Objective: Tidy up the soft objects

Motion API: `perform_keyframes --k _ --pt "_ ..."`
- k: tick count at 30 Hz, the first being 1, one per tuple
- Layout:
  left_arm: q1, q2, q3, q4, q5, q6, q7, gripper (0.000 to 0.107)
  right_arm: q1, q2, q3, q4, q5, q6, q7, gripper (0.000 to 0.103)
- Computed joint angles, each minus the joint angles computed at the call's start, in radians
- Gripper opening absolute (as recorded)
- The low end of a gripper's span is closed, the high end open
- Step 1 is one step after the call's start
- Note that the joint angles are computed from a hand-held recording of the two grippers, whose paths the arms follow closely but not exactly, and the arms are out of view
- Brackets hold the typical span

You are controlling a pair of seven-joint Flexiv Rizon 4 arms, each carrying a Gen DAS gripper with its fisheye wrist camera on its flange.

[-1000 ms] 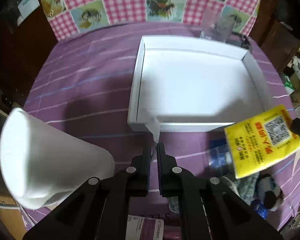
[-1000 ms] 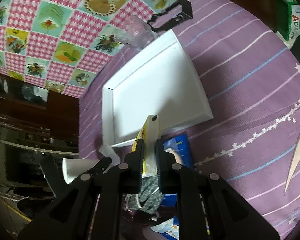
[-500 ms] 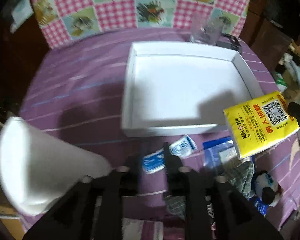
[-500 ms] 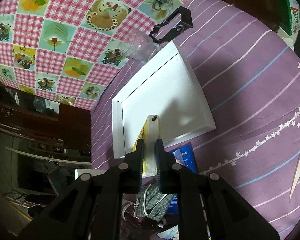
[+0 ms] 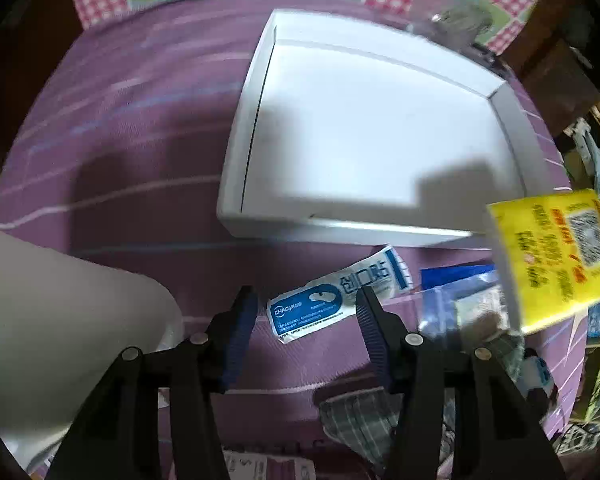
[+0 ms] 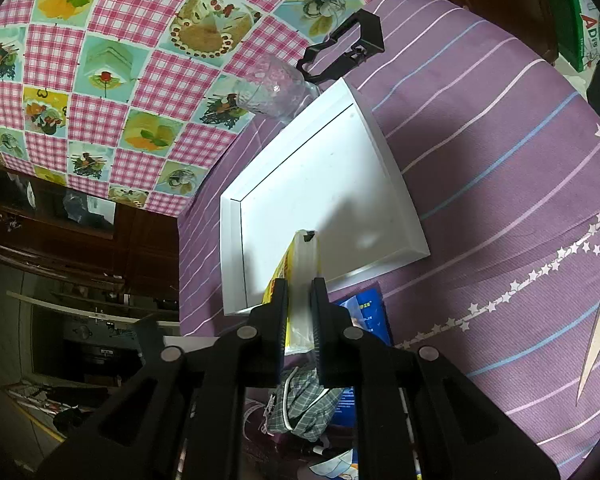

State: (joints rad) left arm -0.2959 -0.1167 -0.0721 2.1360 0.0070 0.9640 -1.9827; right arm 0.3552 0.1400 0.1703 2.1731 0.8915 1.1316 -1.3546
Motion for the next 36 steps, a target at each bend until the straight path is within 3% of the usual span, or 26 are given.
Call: perform_keyframes --k 3,7,10,17,26,28,31,36 --pt "0.0 0.002 0.0 0.004 -0.005 0.012 -0.01 0.048 0.0 0.0 -0.001 0.0 0.001 -0.001 0.0 0.013" --pt "-0.018 -0.002 0.008 -0.045 0.116 -0.057 -0.11 0.022 -0.002 -0.005 -0.002 0.0 0.002 -0.003 0.003 0.013" --pt "-0.018 -0.002 0.001 -0.046 0.108 -0.061 -0.1 0.006 -0.004 -0.006 -0.002 0.0 0.003 -0.004 0.002 0.013" --pt "-0.016 0.04 0.002 -0.004 0.092 0.014 -0.086 0.002 -0.007 -0.006 -0.001 -0.002 0.005 -0.004 0.001 0.013" --pt "-0.003 0.141 -0.008 0.095 -0.016 0.224 -0.004 0.001 -0.001 0.008 -0.016 -0.003 0.095 0.05 -0.076 0.013" --pt "0.002 0.147 -0.015 0.089 0.014 0.233 -0.035 0.001 -0.001 0.003 -0.026 -0.009 0.135 0.053 -0.11 0.013" --pt "-0.001 0.146 -0.018 0.1 -0.039 0.267 0.005 0.001 -0.011 -0.013 -0.033 -0.019 0.195 0.067 -0.155 0.013" --pt "0.011 0.138 -0.021 0.086 0.011 0.219 -0.011 0.003 -0.035 -0.035 -0.024 -0.023 0.203 0.058 -0.142 0.013"
